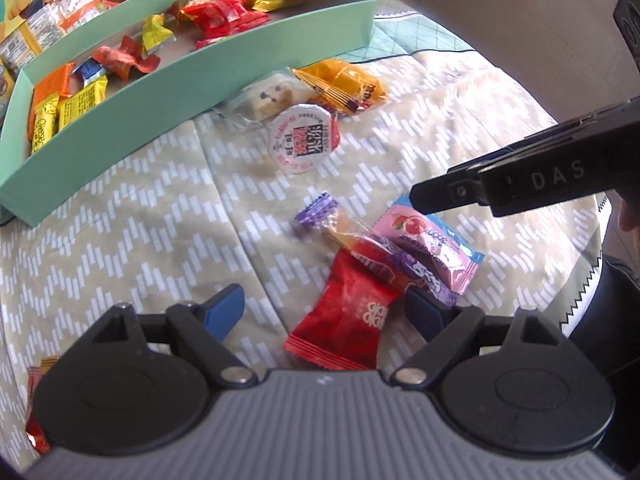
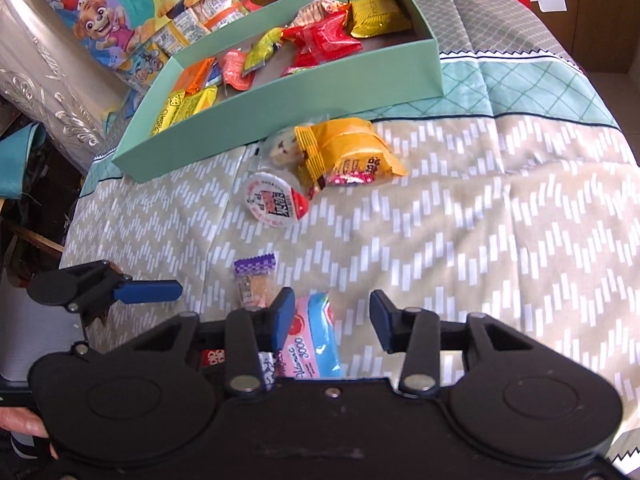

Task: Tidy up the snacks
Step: 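Withdraw both tools toward the red square packet and pink candy, then grasp red square packet with left tool while right tool grasps pink candy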

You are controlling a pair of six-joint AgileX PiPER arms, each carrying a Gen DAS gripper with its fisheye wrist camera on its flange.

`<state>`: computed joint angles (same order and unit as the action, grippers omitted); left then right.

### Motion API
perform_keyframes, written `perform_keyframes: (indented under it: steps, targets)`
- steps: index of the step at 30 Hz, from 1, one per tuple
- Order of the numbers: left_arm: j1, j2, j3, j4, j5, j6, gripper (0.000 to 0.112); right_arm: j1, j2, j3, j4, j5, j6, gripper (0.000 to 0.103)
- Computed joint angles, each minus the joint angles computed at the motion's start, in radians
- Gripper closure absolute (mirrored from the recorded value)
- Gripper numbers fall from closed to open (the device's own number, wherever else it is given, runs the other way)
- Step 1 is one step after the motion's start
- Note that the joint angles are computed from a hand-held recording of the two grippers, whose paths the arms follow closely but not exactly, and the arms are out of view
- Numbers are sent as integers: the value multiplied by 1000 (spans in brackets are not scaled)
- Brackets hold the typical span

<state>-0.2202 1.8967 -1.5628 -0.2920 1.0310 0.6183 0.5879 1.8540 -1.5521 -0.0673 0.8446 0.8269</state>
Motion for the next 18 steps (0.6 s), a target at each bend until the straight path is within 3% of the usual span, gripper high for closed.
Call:
perform_keyframes:
  steps: [1,3,4,10,14,18]
  targets:
    - [-2,-2,9,-9,-4,15,50,7,2,-1,-2,4,3,64]
    - [8,-9,28,-54,-7,59,72,19,5,-5,-5,15,4,65]
    - [12,-14,35,-63,-9,66,75,23,12,-15,-2,24,-3,65]
    - [64,-14,38,-39,-48,-31,75,48,29,-28,3,43,-25,70]
    - [84,-25,51,-6,-63,-58,73,90,49,-56,-76,70,0,70]
    - [86,-48,82,9,-73,-59,59,121,57,-68,-131,94,-2,69]
